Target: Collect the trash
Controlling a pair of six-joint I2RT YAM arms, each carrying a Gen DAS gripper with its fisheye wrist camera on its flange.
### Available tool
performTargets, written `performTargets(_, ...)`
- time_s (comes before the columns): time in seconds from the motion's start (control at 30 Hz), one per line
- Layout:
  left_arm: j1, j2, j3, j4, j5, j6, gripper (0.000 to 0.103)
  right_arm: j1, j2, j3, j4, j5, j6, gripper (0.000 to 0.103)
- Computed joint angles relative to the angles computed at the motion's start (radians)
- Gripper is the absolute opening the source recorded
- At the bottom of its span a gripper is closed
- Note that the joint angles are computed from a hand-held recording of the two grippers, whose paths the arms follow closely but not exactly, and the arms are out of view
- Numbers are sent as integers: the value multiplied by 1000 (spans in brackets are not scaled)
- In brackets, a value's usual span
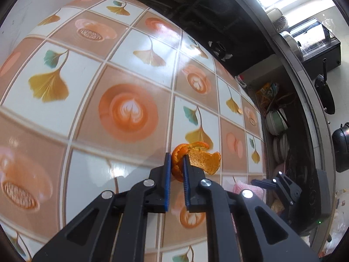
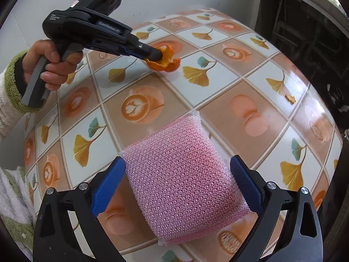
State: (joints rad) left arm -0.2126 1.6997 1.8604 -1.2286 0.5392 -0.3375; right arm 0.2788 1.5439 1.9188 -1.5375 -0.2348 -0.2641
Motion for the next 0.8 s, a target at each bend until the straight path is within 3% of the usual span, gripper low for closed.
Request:
performTargets(0.27,31,-315,-259,-4,77,24,9,62,-191,-210,56,-71,303,94)
performTargets(0.43,52,-513,-396,-45,106,38,9,221,-251,-256,50,65,416,95)
performTargets(0.67,65,-697,-503,-99,126,18,9,470,-208,-224,-18,391,602,95)
performTargets(0.8,45,-758,-509,-118,90,5,9,488,-193,-208,-10,448,697,95)
